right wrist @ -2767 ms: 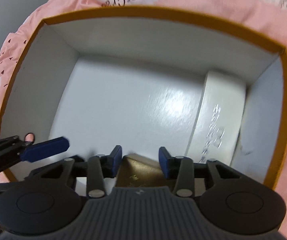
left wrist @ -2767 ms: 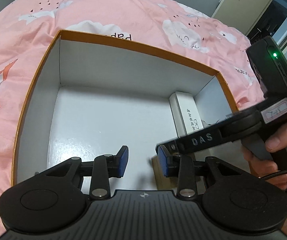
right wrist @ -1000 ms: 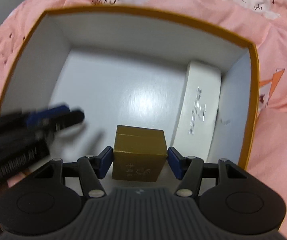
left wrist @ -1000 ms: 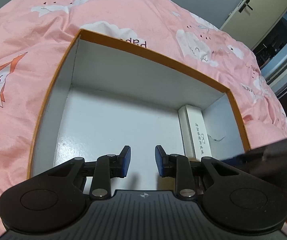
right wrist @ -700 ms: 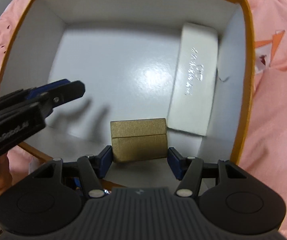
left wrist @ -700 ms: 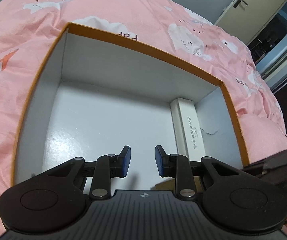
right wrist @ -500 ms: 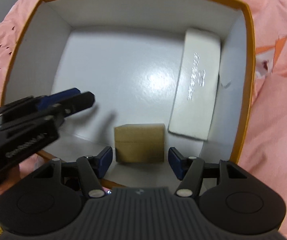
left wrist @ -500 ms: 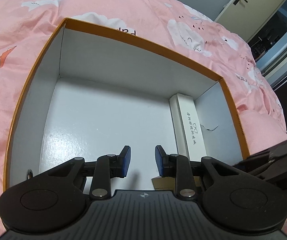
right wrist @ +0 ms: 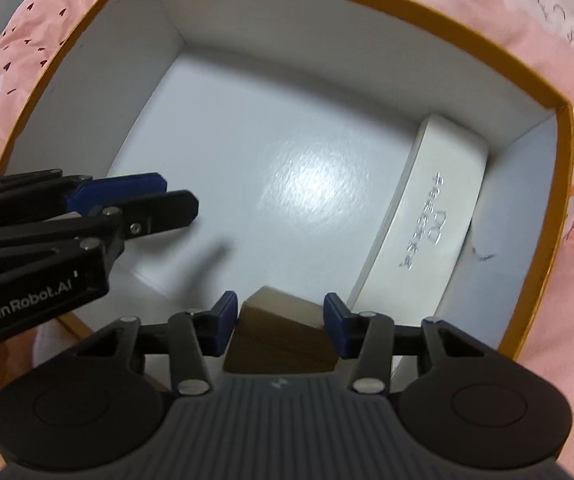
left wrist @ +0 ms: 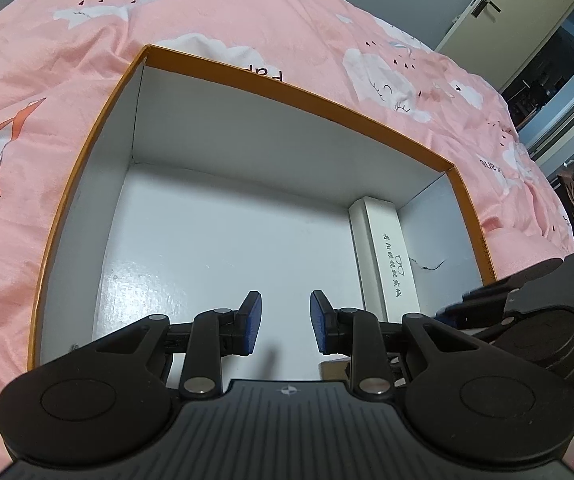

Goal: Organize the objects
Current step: 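Slide the gold box beside the white box and open the right tool, then move both tools back out of the orange box toward the pile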

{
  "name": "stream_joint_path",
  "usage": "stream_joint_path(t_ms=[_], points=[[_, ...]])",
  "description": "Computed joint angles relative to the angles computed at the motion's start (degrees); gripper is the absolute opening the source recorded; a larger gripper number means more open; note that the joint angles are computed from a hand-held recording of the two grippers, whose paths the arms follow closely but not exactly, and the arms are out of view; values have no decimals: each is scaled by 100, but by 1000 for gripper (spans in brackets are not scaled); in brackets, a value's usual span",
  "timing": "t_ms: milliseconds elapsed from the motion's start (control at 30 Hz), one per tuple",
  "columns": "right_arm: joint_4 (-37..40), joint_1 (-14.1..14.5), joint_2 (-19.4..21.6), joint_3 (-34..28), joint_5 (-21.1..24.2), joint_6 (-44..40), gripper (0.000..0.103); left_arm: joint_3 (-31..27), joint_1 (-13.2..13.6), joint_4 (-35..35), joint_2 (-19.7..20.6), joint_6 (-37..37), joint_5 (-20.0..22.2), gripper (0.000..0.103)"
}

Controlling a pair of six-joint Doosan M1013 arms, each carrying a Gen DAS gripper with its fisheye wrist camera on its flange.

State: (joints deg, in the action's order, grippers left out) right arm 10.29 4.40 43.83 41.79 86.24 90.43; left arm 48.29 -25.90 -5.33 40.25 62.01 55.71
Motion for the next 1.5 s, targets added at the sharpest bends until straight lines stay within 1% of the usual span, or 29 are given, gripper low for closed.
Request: stream_joint_path(t_ms=[100, 167, 333, 400, 633, 733, 800, 900, 967, 1000, 1033, 1067, 1133, 1167, 1267, 1333, 1367, 1433, 1500], points=[[-293, 16, 90, -165, 238, 154, 40, -19, -4, -30, 10, 48, 23, 31], [-380, 0, 149, -251, 316, 224, 39, -40, -12, -43, 21, 94, 59, 31], [-834, 45, 101, -168, 324, 32, 35, -131, -74, 109, 70, 203, 203, 31], [-1071, 95, -129, 125, 267, -56, 34, -141, -84, 88, 76, 260, 225, 31], [-1266, 128, -210, 251, 154, -275, 33, -158, -112, 102, 67, 342, 262, 31], [-1140, 114, -342, 407, -112, -271, 34, -69, -136, 182, -12, 333, 153, 31], [-1001, 98, -497, 580, -384, -252, 34, 37, -154, 225, -103, 352, 30, 31], [-809, 85, -865, 1048, -1057, -182, 34, 256, -178, 192, -296, 437, -207, 31], [-648, 84, -1188, 1511, -1699, -93, 34, 403, -199, 179, -428, 482, -317, 31], [-533, 76, -1393, 1803, -2104, -71, 34, 500, -218, 201, -511, 518, -374, 31], [-478, 112, -1482, 1981, -2462, -4, 34, 581, -237, 243, -582, 525, -410, 31], [-431, 118, -1654, 2226, -2798, 33, 34, 665, -255, 285, -653, 525, -448, 31], [-488, 172, -1932, 2652, -3406, 276, 34, 837, -295, 354, -797, 507, -501, 31], [-473, 184, -2048, 2841, -3616, 400, 34, 925, -313, 380, -865, 487, -544, 31], [-185, 154, -2372, 3333, -4023, 735, 34, 1197, -376, 390, -1062, 523, -649, 31], [-81, 162, -2559, 3662, -4268, 1071, 33, 1329, -415, 354, -1147, 577, -622, 31], [-83, 167, -2584, 3808, -4410, 1227, 33, 1382, -436, 337, -1178, 580, -583, 31], [-218, 217, -2736, 4055, -4504, 1575, 31, 1494, -468, 274, -1234, 557, -519, 31], [-260, 247, -2839, 4238, -4506, 1778, 32, 1597, -490, 233, -1274, 521, -479, 31]])
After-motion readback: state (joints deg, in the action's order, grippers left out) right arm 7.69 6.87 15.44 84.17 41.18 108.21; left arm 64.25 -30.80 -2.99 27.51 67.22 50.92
